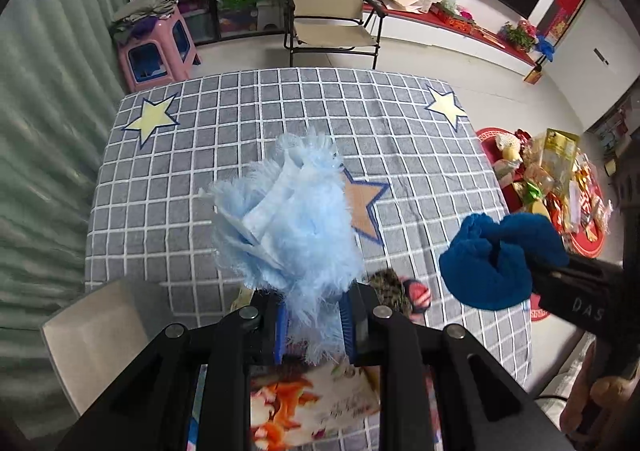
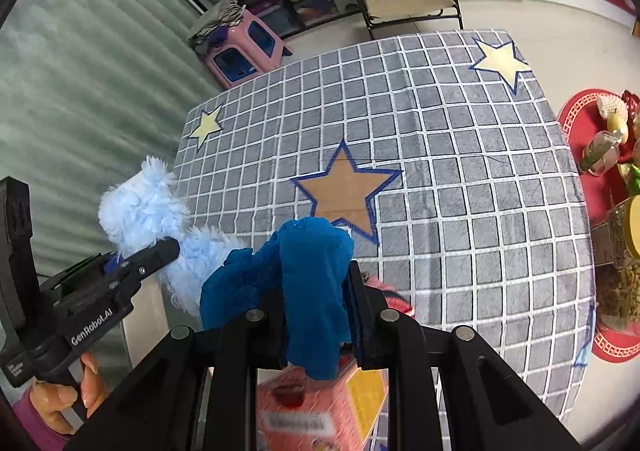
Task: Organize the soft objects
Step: 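Carry the fluffy duster and blue glove with both grippers to the white box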
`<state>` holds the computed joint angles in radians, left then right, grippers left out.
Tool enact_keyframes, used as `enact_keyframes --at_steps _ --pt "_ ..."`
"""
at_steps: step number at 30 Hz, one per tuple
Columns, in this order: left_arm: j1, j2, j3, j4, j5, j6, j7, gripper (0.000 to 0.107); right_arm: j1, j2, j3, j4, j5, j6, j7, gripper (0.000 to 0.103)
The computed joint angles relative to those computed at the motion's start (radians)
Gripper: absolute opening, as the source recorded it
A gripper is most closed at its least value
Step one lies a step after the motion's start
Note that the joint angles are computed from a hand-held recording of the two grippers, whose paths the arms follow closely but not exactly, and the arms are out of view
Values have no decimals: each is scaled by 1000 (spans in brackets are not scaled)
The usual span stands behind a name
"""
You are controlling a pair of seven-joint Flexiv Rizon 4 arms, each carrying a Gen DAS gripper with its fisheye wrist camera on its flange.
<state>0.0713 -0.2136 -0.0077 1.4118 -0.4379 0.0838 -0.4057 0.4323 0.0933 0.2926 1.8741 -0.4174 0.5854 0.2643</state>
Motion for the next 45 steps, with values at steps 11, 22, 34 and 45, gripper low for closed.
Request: enact_keyframes --at_steps 11,22,34,45 --pt "84 59 54 34 -22 -112 167 24 96 -48 42 -111 -34 -162 111 23" --pt "154 63 91 38 1 -161 268 24 186 -89 57 -170 -37 -252 233 23" --pt "203 25 100 7 -2 -170 266 24 245 -173 37 -257 -12 -263 209 23" --pt "259 -57 94 -76 -18 -140 173 24 281 -324 -23 -435 0 -219 -18 23"
